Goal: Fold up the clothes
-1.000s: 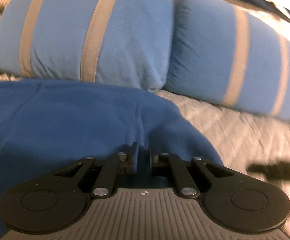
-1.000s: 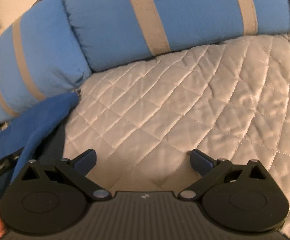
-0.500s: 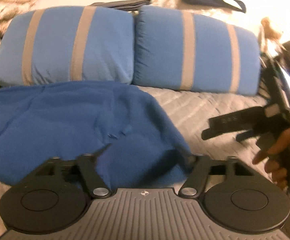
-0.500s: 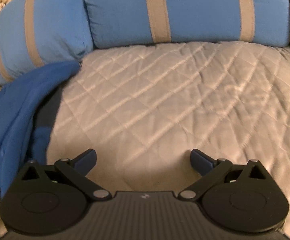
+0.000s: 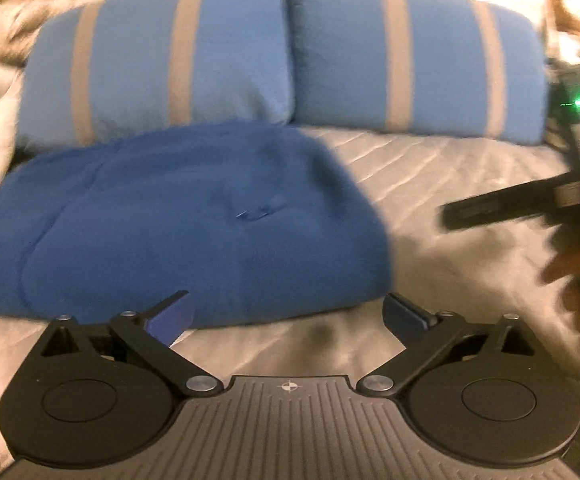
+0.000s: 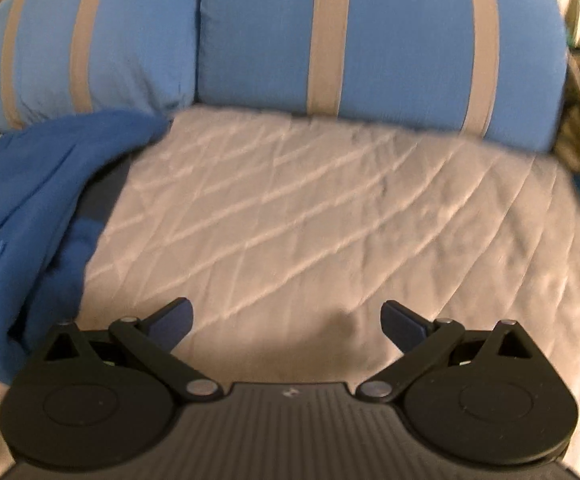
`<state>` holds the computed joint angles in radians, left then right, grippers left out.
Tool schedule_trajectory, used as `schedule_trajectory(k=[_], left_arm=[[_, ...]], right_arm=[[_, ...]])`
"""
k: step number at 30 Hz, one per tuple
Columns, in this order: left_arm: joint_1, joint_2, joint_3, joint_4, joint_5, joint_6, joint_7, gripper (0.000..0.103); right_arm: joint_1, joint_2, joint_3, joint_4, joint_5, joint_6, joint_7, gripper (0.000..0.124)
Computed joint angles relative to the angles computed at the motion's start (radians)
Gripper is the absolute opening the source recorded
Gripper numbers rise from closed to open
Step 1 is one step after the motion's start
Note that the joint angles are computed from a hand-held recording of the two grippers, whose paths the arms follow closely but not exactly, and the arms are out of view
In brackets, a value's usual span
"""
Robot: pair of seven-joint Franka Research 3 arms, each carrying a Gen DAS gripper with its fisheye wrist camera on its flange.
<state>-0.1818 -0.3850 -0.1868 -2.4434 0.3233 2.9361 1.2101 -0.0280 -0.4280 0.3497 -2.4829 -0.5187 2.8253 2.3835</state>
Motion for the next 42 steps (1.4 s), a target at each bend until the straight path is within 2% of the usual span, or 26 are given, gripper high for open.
schedule_trajectory(k=[3,6,8,10,12,16,25,42], left_arm=[[0.027,0.019,-0.009,0.045,-0.009,-0.118,-0.042,0.103],[-0.010,0.038,0.034,0.070,-0.088,-0.195,-0.015,0.103],[-0.009,0.047,0.035,0.081,-0.102,-0.212,-0.004,0.103],[0.006,0.055,0.013,0.100,-0.074,-0.240,-0.014,0.103],[0.020,0.060,-0.010,0.116,-0.039,-0.274,-0.042,0.103],[0.027,0.056,-0.020,0.123,-0.018,-0.314,-0.099,0.103],[0.015,0.043,-0.014,0.109,0.000,-0.312,-0.121,0.103],[0.012,0.047,-0.011,0.119,-0.002,-0.325,-0.131,0.103]], right_arm=[[-0.042,-0.005,0.020,0.016,-0.045,-0.010,0.034,0.103],[-0.047,0.010,0.008,0.035,-0.041,-0.050,0.066,0.103],[-0.034,0.032,-0.009,0.053,-0.031,-0.098,0.074,0.103],[0.020,0.070,-0.048,0.091,0.023,-0.203,0.030,0.103],[0.045,0.076,-0.068,0.090,0.021,-0.212,0.056,0.103],[0.074,0.086,-0.087,0.088,0.005,-0.229,0.105,0.103],[0.089,0.087,-0.092,0.084,-0.091,-0.233,0.207,0.103],[0.108,0.088,-0.106,0.074,-0.149,-0.226,0.259,0.103]])
